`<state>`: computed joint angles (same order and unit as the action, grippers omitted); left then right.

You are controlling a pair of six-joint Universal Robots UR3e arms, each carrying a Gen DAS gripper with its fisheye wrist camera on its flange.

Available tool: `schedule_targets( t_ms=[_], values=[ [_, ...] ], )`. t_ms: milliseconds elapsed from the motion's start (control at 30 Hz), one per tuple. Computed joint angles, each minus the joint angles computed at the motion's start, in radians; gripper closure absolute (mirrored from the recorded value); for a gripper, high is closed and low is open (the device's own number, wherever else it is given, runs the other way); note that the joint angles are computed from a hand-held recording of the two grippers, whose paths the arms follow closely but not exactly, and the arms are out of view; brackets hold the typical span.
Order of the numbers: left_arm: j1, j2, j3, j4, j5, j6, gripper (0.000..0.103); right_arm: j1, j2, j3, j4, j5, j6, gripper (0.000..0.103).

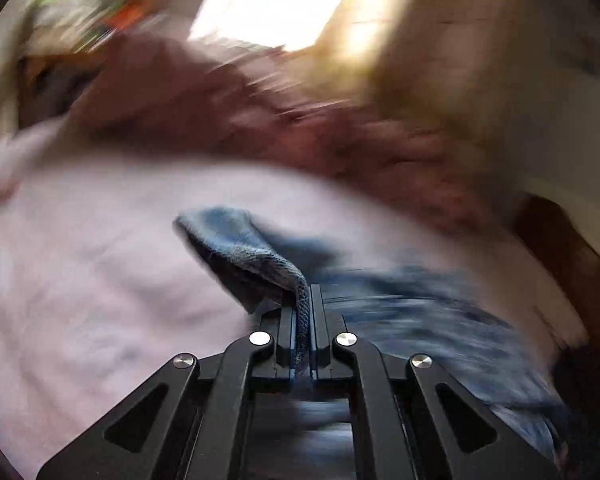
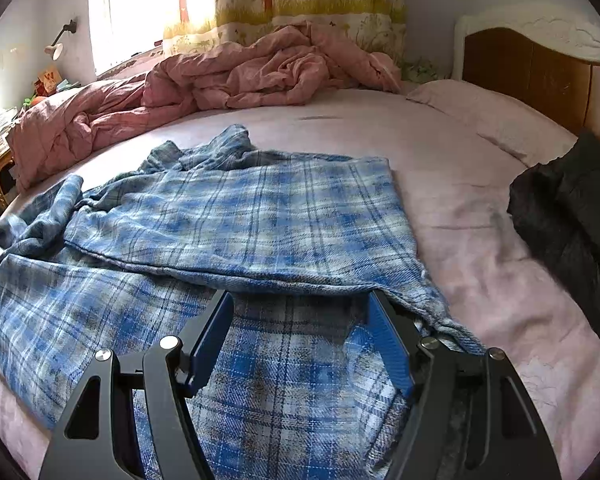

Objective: Fold large clothes

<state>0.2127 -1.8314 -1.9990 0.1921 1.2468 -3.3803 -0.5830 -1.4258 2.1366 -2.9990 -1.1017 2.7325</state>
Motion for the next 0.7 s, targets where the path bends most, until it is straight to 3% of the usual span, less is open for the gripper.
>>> schedule_targets(
  t_ms=[200, 433, 533, 600, 633, 700],
  values=[
    [-0.295, -0.033, 0.234, -0.162, 0.004, 0.077, 0.099, -0.017, -0.042, 0.060, -0.114, 0.015, 0.014, 0.032],
    [-0.521, -0.309, 0.577, -0.403, 0.196, 0.060, 0.099, -0.056, -0.074, 0.050, -0.050, 0.065, 0.007, 0.032],
    [-0.510, -0.347, 0.542, -0.383, 0.125, 0.032, 0.098, -0.064, -0.081, 0.038, -0.008, 0.085, -0.012, 0.032],
    [-0.512, -0.347, 0.516, -0.394, 0.098, 0.053, 0.082, -0.062, -0.079, 0.033, 0.005, 0.090, -0.022, 0.032],
    [-0.513, -0.330, 0.479, -0.395, 0.079, 0.067, 0.066, -0.061, -0.079, 0.030, 0.014, 0.094, -0.028, 0.032],
    [-0.506, -0.292, 0.400, -0.356, 0.060, 0.095, 0.061, -0.061, -0.077, 0.021, 0.045, 0.107, -0.039, 0.032]
  ],
)
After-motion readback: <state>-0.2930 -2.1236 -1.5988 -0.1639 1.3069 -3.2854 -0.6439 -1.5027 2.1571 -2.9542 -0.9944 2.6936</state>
